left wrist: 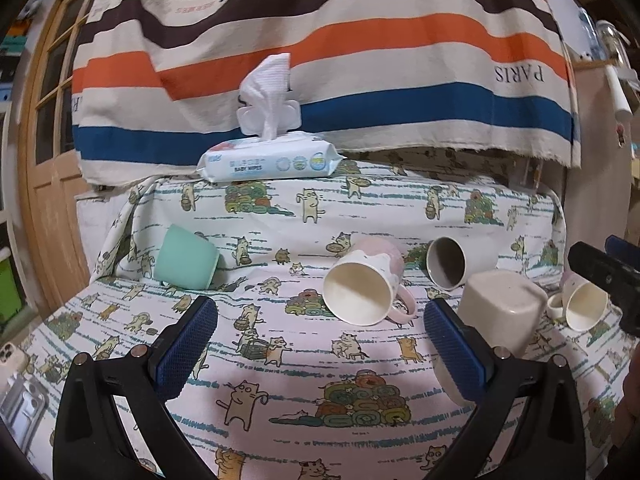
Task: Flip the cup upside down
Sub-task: 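Lower the beige cup rim-down onto the table and open the right gripper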
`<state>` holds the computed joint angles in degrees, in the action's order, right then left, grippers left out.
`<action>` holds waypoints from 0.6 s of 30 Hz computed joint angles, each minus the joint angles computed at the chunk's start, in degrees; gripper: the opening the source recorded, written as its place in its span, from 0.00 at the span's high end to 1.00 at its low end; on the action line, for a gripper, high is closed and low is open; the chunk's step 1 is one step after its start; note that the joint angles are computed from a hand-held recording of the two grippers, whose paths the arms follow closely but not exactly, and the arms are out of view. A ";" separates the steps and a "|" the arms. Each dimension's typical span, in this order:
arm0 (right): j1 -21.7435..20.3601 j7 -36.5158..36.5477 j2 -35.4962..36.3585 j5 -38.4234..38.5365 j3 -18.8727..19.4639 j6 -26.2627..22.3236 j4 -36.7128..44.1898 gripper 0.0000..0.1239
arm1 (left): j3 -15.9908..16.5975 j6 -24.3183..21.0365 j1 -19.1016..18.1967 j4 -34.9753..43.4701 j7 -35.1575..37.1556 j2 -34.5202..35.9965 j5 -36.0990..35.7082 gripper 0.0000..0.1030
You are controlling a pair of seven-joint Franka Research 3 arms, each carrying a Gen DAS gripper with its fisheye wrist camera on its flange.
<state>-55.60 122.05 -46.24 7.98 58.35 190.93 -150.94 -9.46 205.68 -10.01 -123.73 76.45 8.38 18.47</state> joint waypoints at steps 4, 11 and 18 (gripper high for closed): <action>-0.83 0.66 -0.90 0.37 0.92 1.17 -1.30 0.17 | -0.38 0.11 0.77 0.01 -1.55 -0.04 2.12 0.00; -2.36 1.14 -0.30 3.44 2.76 4.78 -3.22 0.17 | -0.29 0.18 0.65 -0.04 -1.61 -0.07 2.41 0.00; -2.87 -0.66 0.70 5.92 3.59 5.52 -3.31 0.17 | -0.26 0.15 0.59 -0.08 -1.56 -0.10 2.32 0.00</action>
